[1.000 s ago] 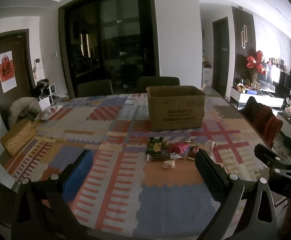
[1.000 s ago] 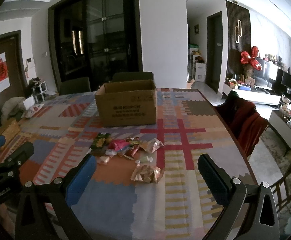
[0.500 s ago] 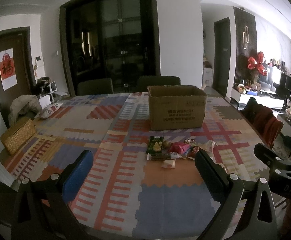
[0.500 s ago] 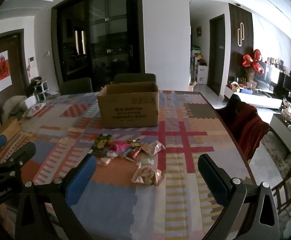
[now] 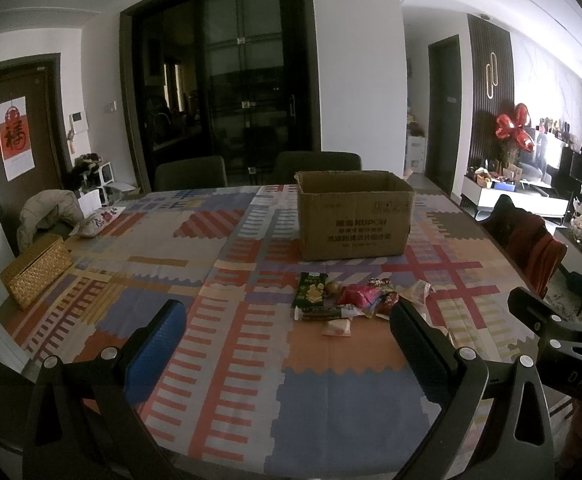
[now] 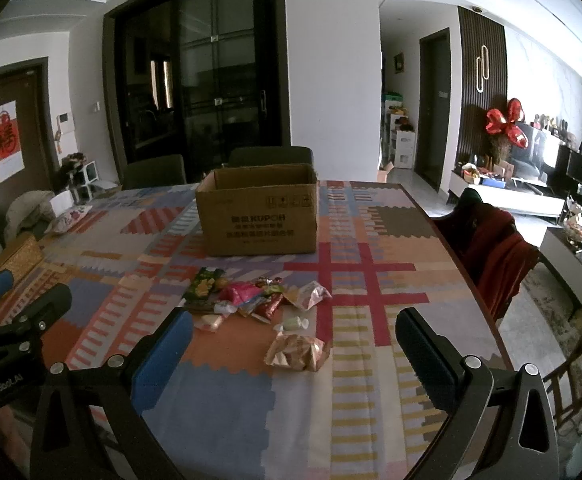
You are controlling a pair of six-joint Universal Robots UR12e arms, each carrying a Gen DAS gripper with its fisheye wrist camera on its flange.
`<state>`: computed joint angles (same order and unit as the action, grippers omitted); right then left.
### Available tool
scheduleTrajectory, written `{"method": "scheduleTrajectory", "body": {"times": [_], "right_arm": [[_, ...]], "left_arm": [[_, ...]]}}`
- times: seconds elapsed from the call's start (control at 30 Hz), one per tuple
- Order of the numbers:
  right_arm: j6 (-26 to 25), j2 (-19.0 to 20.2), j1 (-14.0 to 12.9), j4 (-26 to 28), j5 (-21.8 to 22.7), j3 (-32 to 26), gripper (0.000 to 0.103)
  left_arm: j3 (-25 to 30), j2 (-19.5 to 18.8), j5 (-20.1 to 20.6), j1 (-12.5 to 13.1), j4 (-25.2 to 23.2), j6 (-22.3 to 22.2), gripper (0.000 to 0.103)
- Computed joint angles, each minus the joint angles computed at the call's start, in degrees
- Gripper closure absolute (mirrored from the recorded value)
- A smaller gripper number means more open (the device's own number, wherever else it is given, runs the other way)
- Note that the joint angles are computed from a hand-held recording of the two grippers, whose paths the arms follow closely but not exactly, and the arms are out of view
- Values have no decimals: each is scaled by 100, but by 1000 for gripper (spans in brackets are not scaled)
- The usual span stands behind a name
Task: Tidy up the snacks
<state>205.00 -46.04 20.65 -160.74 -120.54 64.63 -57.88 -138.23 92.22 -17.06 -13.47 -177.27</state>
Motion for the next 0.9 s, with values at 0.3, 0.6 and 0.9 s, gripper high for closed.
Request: {"method": "scheduleTrajectory", "body": {"times": [0.3,0.6,0.9], "right_arm": [[-9,6,-2,-9,-5,-7,1],[11,12,-4,26,-4,-22,1],[8,22,-11,25,42,-19,1]], "left_arm": [[19,-16,8,-15,-30,-5,0],[22,-18,-2,-15,-40,-8,0],[11,-20,-11,-16,-58,-9,0]]}}
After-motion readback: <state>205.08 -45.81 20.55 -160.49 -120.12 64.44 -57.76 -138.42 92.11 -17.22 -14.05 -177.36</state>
